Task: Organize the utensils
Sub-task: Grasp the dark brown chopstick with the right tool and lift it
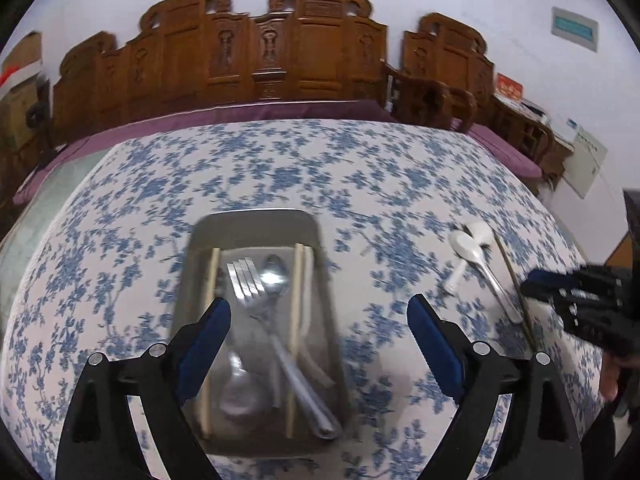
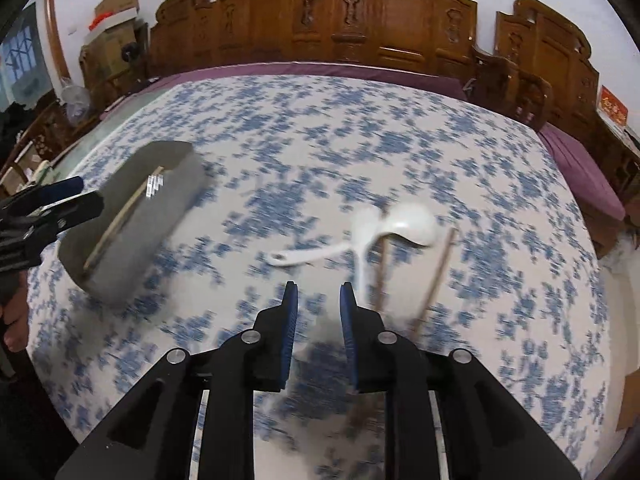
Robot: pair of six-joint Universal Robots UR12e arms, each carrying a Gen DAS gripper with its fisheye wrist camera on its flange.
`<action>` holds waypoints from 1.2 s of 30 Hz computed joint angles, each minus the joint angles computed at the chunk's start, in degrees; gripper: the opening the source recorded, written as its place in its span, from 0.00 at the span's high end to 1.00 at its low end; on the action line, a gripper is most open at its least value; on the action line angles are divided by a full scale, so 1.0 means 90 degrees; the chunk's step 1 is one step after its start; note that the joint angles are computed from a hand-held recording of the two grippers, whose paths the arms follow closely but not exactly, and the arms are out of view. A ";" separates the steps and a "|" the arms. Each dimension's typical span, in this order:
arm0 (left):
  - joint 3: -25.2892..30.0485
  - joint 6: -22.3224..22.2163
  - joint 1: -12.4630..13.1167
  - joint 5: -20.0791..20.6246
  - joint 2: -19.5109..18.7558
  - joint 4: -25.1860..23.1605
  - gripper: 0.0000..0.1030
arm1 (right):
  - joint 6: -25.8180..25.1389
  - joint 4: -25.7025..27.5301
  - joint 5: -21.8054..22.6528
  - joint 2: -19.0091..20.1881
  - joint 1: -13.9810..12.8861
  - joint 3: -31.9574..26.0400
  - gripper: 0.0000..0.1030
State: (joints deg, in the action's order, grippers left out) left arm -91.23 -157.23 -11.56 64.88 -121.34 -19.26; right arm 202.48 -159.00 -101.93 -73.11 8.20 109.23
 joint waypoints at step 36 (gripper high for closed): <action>-0.0487 0.0618 -0.0565 0.0204 0.0164 -0.0104 0.16 | 0.0433 0.0728 0.0095 -0.0194 -0.0727 0.0579 0.94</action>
